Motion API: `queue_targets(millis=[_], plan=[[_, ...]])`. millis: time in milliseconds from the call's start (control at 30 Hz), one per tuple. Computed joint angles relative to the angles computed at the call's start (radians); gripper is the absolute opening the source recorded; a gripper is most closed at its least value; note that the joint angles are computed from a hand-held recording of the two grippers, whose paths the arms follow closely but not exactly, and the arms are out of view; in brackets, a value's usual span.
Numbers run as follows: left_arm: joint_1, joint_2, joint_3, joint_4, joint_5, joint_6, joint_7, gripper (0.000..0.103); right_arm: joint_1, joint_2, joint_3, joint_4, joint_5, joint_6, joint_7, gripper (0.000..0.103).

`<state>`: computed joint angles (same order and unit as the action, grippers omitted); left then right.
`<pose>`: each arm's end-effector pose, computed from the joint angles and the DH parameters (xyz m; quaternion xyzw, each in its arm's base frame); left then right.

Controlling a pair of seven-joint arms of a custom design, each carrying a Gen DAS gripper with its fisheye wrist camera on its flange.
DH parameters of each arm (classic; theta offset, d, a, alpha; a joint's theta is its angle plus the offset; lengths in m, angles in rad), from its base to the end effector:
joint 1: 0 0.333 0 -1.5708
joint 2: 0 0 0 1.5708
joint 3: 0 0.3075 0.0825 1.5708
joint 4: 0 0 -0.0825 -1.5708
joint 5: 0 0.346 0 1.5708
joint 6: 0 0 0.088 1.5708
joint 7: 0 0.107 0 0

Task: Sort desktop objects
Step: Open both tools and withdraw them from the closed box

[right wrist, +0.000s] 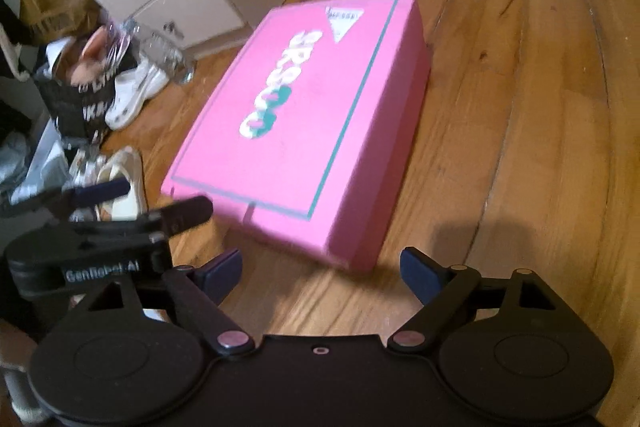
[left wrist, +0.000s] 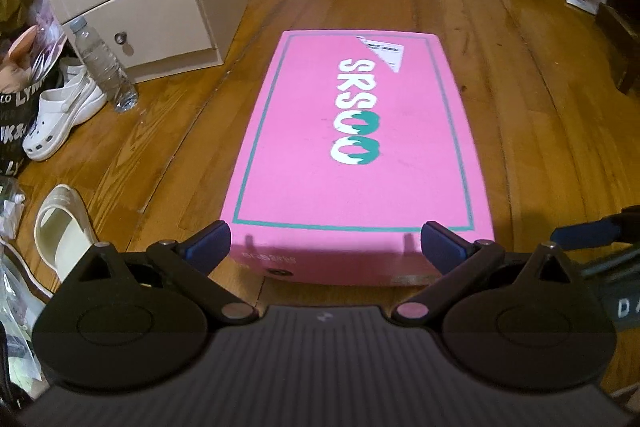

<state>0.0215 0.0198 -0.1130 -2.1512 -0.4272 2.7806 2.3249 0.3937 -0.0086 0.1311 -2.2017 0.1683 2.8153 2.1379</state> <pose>0.5512 -0.0317 0.4708 -0.4868 0.8122 -0.2472 0.2056 0.4736 0.2649 0.4703 -0.6078 0.7315 -0.0243 0.3081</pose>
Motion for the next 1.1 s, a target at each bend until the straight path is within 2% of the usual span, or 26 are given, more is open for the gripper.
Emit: queue_targets(millis=[33, 133, 267, 400, 500, 767, 933, 1033, 1100], plan=[[0.0, -0.008, 0.0, -0.006, 0.009, -0.004, -0.011, 0.103, 0.002, -0.008, 0.0, -0.001, 0.03, -0.015, -0.041, 0.09], [-0.01, -0.032, 0.003, -0.029, -0.008, 0.008, 0.018, 0.103, -0.002, -0.036, 0.006, -0.029, -0.022, -0.003, -0.024, 0.09], [-0.02, -0.044, 0.016, -0.03, -0.051, -0.022, 0.065, 0.103, -0.022, -0.041, 0.015, -0.02, -0.161, -0.062, 0.082, 0.09], [-0.036, -0.056, 0.02, -0.067, -0.078, 0.019, 0.152, 0.103, -0.034, -0.024, 0.006, -0.016, -0.226, -0.099, 0.152, 0.09], [-0.036, -0.057, 0.031, -0.056, -0.103, -0.05, 0.178, 0.103, -0.038, -0.029, -0.002, -0.028, -0.232, -0.098, 0.184, 0.09], [-0.04, -0.075, 0.043, -0.06, -0.183, -0.123, 0.267, 0.103, -0.043, -0.058, 0.012, -0.033, -0.306, -0.089, 0.206, 0.09], [-0.065, -0.102, 0.041, -0.112, -0.249, -0.046, 0.372, 0.103, -0.044, -0.066, 0.02, -0.028, -0.319, -0.079, 0.207, 0.09], [-0.068, -0.1, 0.052, -0.096, -0.245, -0.095, 0.355, 0.103, -0.045, -0.065, 0.023, -0.02, -0.334, -0.082, 0.216, 0.09], [-0.071, -0.102, 0.051, -0.101, -0.247, -0.091, 0.362, 0.103, -0.044, -0.066, 0.024, -0.021, -0.338, -0.077, 0.215, 0.09]])
